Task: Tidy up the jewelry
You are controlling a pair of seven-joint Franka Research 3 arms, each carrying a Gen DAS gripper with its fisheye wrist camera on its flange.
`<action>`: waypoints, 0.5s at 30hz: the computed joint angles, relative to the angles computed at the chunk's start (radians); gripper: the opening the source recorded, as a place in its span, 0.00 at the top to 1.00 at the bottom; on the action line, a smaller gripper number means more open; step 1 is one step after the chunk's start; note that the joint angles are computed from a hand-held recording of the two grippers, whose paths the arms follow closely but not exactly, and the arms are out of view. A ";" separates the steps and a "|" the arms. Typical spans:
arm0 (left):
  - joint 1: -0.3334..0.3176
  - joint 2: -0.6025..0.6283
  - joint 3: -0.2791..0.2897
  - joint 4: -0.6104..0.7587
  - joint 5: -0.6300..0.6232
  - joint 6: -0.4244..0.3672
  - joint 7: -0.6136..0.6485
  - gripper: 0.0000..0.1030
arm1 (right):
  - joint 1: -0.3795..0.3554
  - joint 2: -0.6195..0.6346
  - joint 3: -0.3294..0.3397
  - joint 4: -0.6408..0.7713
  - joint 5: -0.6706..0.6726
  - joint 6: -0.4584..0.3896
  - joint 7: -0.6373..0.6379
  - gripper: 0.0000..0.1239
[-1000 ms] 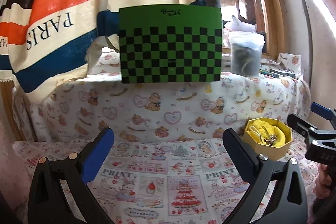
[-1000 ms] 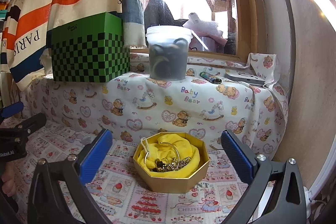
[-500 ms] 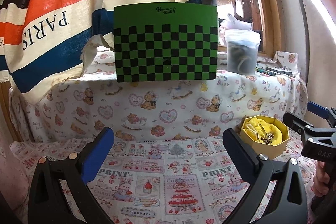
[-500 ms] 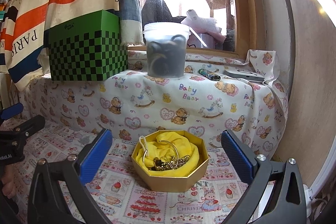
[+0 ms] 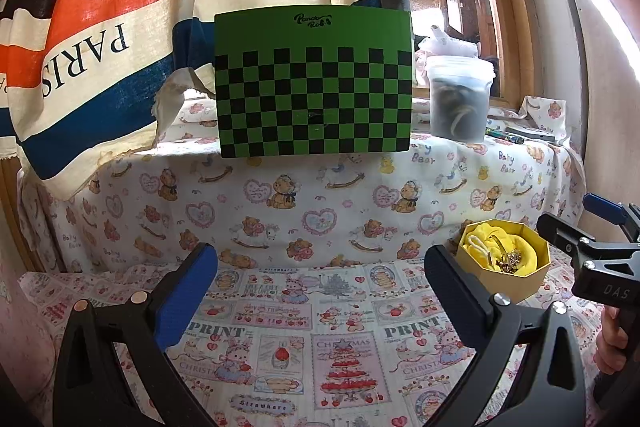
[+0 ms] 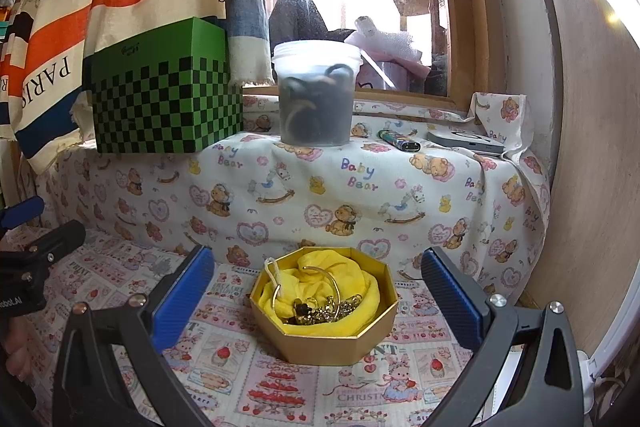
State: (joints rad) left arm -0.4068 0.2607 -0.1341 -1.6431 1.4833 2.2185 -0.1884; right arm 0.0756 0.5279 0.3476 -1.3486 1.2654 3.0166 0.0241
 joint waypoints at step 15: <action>0.001 0.000 0.001 0.000 -0.002 0.002 0.006 0.00 | -0.002 0.004 0.003 0.001 -0.035 -0.001 0.032 0.17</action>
